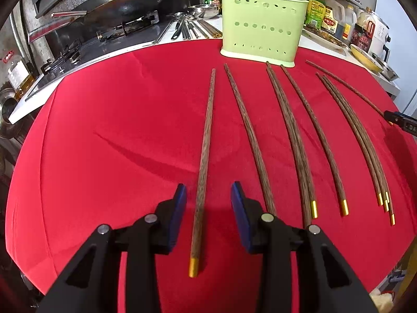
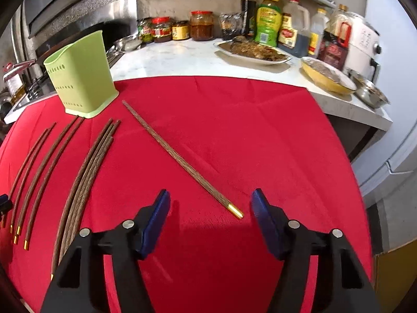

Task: Organize utensils
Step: 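Close the left tool on a lone brown chopstick while the right tool grasps the diagonal chopstick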

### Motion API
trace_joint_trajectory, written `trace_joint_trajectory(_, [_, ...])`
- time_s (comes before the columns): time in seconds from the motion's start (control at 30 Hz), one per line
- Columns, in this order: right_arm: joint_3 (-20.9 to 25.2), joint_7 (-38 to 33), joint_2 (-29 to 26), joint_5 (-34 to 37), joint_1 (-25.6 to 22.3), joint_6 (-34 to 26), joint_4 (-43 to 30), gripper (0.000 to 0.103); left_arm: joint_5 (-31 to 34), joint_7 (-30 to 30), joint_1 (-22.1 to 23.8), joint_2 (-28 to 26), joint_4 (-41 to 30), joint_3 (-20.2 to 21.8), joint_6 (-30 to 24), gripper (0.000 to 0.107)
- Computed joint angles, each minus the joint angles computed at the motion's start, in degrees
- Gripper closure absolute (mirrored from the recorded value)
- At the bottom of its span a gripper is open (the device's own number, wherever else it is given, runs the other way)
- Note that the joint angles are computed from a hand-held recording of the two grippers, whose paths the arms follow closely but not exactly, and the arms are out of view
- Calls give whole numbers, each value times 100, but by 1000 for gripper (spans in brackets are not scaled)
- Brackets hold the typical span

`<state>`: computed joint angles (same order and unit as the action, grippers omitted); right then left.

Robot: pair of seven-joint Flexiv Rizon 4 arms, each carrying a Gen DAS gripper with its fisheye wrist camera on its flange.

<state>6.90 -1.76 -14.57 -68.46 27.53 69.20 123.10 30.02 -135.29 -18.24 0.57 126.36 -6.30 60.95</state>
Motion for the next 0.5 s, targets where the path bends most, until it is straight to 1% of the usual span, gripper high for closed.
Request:
trace_joint_trajectory(0.03, [-8, -58, -44, -3, -17, 63, -27, 43, 3, 19, 7, -13, -5, 3, 27, 71])
trace_joint_trajectory(0.07, [-19, -115, -80, 1, -30, 122, -43, 48, 12, 27, 12, -26, -14, 5, 43, 71])
trace_joint_trajectory(0.1, [-17, -157, -106, 47, -24, 127, -59, 51, 11, 58, 12, -28, -13, 8, 54, 71])
trace_joint_trajectory(0.17, [0, -291, -153, 234, -37, 195, -38, 60, 22, 90, 7, -15, 10, 12, 83, 71])
trace_joint_trajectory(0.2, [-83, -157, -139, 74, -38, 330, 2, 60, 15, 112, 5, 1, 33, 15, 100, 71])
trace_joint_trajectory(0.23, [-120, -65, -112, -27, -46, 419, 51, 63, -11, 141, 4, 23, 59, 18, 104, 71])
trace_joint_trajectory(0.37, [39, -324, 0, 213, -17, 446, 195, 82, -142, 257, 6, 144, 180, -2, 61, 71])
trace_joint_trajectory(0.43, [149, -532, 47, 410, 59, 425, 250, 86, -171, 274, 19, 202, 238, -21, 54, 71])
trace_joint_trajectory(0.5, [214, -565, 105, 499, 190, 317, 300, 86, -206, 292, 33, 257, 300, -40, 71, 71])
